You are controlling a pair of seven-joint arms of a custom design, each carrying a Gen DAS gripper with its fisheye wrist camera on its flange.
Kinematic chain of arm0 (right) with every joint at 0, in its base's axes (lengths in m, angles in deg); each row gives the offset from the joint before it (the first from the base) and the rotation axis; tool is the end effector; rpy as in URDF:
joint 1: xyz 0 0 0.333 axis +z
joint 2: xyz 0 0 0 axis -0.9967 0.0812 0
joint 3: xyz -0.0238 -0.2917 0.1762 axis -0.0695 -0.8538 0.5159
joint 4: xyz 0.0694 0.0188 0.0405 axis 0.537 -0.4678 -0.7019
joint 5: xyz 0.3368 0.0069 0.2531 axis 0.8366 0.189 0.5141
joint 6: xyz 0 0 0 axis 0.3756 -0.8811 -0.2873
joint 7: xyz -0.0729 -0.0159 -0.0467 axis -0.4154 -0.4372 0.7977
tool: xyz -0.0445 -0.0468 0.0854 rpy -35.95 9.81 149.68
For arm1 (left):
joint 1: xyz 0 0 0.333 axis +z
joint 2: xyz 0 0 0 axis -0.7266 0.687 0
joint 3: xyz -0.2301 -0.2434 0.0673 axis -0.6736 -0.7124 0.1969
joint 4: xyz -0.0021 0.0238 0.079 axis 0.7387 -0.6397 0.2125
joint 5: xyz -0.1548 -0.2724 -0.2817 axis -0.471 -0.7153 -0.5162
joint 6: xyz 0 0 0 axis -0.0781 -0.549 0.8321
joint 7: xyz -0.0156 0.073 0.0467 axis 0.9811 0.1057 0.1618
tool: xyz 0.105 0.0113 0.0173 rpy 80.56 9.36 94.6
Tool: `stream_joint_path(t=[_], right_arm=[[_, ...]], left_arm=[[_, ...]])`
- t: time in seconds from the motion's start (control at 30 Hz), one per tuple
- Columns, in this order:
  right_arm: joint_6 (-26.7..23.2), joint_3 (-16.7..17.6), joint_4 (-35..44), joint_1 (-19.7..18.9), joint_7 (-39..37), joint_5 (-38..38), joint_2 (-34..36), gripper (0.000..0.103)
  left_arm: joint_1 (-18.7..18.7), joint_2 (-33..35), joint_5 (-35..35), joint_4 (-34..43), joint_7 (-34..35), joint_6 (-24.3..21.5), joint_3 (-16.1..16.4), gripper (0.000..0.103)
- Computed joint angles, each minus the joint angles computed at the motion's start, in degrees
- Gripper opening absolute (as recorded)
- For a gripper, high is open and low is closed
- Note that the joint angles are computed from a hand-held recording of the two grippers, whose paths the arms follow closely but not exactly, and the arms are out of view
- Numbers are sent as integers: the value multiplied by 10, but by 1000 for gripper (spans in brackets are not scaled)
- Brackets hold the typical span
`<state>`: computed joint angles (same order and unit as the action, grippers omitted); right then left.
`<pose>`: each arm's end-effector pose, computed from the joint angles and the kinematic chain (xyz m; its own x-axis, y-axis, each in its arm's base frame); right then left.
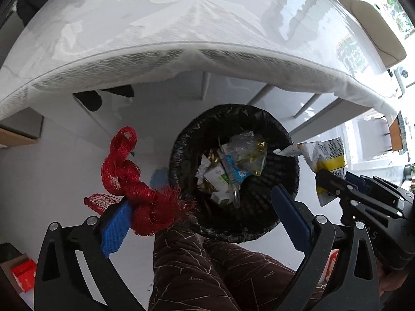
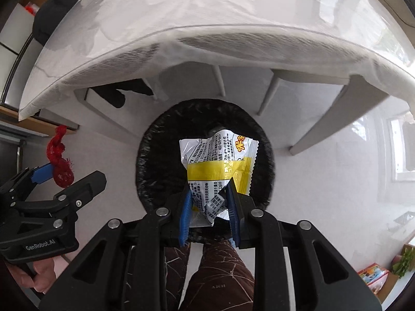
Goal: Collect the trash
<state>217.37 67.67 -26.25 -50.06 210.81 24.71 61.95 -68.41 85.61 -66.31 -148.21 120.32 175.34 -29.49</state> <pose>0.4173 0.4516 0.4728 -0.3566 -0.9214 -0.1546 -0.9024 0.3825 -0.1983 0.5059 -0.4010 0.5036 -0.4262 -0.8926 0.1467 -0.8982 0.3984 -0.1855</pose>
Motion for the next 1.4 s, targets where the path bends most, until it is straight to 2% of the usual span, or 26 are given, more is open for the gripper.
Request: stream_joint_path(t=[0.1, 0.13, 0.2, 0.27, 0.37, 0.47, 0.6, 0.73, 0.9, 1.03, 1.1, 1.4], right_arm=[[-6, 0, 14, 2, 0, -7, 8, 43], [-10, 0, 16, 3, 0, -9, 7, 51], [-25, 0, 23, 4, 0, -15, 4, 60], [-54, -1, 30, 4, 14, -24, -8, 81], [-96, 1, 45, 1, 19, -27, -25, 90], [-142, 4, 69, -4, 15, -32, -44, 94], [-214, 17, 122, -4, 15, -51, -66, 94], [-265, 29, 178, -1, 5, -56, -81, 94], [-336, 48, 277, 15, 8, -89, -57, 94], [-382, 52, 321, 34, 20, -119, -38, 94], [-397, 50, 330, 44, 27, -127, -30, 94], [-381, 40, 304, 47, 38, -103, -41, 94]], left_arm=[[1, 2, 10, 4, -1, -7, 2, 97], [1, 2, 11, 6, -4, -9, 3, 97], [3, 0, 7, 9, -6, -16, 4, 97], [4, -1, 4, 17, -9, -26, 4, 97], [5, -4, 5, 39, -15, -53, 4, 96], [7, -19, 1, 56, -15, -67, 5, 95], [6, -36, 9, 101, -19, -111, 4, 95], [7, -51, 9, 149, -22, -154, 5, 96], [7, -65, 19, 207, -33, -197, 4, 96], [7, -73, 27, 229, -38, -222, 3, 97], [4, -83, 36, 223, -36, -215, 0, 97], [6, -100, 9, 184, -43, -216, 0, 96]])
